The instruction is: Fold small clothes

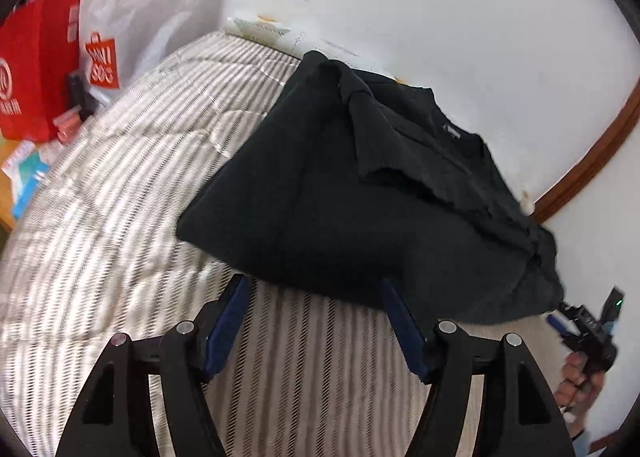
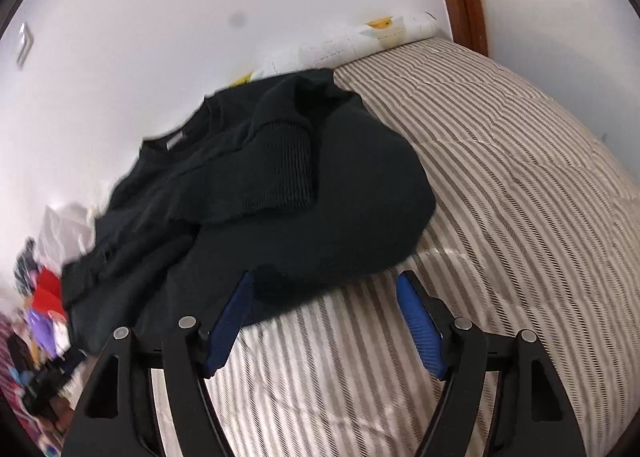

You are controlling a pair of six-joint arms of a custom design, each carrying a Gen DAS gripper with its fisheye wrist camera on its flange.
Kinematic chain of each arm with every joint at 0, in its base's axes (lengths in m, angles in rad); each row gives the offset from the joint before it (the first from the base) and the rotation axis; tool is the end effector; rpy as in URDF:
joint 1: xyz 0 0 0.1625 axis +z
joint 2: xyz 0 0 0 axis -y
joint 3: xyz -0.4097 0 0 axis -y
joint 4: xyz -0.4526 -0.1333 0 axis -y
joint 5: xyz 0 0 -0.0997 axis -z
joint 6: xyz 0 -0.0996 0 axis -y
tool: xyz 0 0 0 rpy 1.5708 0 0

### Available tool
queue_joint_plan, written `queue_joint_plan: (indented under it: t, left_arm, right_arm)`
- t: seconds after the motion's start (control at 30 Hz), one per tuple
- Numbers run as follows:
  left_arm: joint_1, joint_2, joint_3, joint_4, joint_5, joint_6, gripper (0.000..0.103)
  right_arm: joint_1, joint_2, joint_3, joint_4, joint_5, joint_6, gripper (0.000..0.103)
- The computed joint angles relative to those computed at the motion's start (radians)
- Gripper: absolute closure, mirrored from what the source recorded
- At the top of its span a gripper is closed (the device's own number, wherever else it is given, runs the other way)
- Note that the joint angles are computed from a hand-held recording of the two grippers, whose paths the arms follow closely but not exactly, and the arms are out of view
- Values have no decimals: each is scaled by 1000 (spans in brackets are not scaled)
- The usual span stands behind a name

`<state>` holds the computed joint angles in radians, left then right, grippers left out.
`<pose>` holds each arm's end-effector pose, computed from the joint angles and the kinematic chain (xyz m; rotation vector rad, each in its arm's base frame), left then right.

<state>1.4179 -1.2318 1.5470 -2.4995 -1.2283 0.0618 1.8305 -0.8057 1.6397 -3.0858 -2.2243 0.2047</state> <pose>0.0579 -0.7193 0.3893 0.1423 2.7010 -0.8758 0.2539 -0.6725 0.1241 -0.2283 -2.4741 1.0429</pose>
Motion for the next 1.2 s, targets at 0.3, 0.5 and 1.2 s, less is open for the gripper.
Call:
queue_joint_plan:
  t: [0.3, 0.5, 1.2]
  left_arm:
    - [-23, 65, -41, -60, 48, -54, 35]
    - [-49, 78, -58, -26, 134, -56, 90]
    - [-129, -282, 309, 55, 162, 50, 93]
  right_arm:
    - [-25, 66, -77, -15, 33, 58, 30]
    - [-11, 92, -101, -54, -21, 18, 79]
    - [86, -162, 335, -156, -76, -39, 83]
